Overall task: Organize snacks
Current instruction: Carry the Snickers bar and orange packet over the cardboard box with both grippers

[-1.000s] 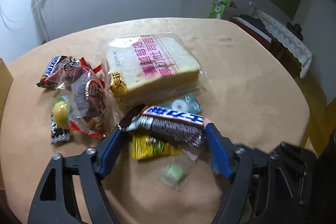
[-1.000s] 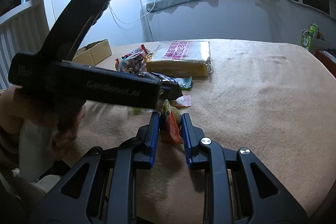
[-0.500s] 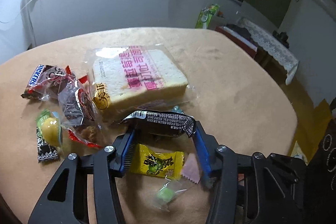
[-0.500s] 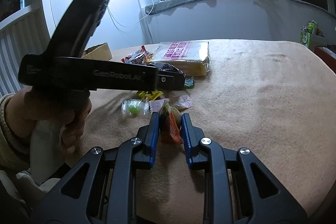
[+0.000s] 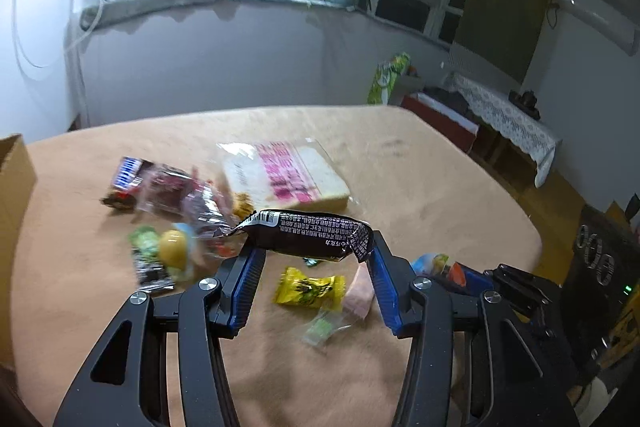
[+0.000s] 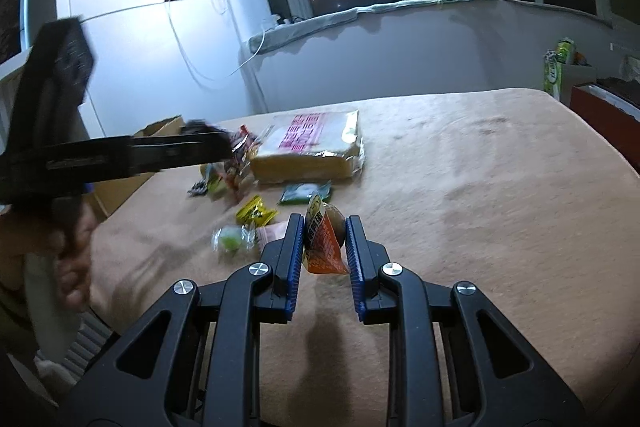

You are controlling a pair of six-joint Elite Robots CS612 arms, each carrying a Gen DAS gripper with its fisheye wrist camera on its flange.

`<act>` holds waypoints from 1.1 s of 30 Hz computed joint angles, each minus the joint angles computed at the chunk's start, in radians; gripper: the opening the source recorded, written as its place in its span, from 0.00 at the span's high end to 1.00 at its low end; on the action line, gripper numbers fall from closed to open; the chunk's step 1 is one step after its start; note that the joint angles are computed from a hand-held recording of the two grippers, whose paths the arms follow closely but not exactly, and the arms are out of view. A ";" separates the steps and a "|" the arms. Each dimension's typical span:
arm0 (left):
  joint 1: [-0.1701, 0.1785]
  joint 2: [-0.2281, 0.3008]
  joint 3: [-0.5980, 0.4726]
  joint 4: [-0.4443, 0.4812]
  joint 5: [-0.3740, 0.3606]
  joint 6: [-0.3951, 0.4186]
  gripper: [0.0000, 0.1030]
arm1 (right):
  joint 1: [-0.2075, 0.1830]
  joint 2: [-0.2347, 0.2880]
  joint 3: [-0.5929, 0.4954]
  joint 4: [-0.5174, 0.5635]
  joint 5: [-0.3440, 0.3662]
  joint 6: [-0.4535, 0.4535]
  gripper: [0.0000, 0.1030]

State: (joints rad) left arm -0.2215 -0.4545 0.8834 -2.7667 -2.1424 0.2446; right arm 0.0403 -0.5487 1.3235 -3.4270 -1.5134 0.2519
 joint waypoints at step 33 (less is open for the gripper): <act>0.150 0.014 -0.003 -0.315 0.272 -0.248 0.51 | 0.154 0.196 -0.592 0.369 0.091 -0.248 0.79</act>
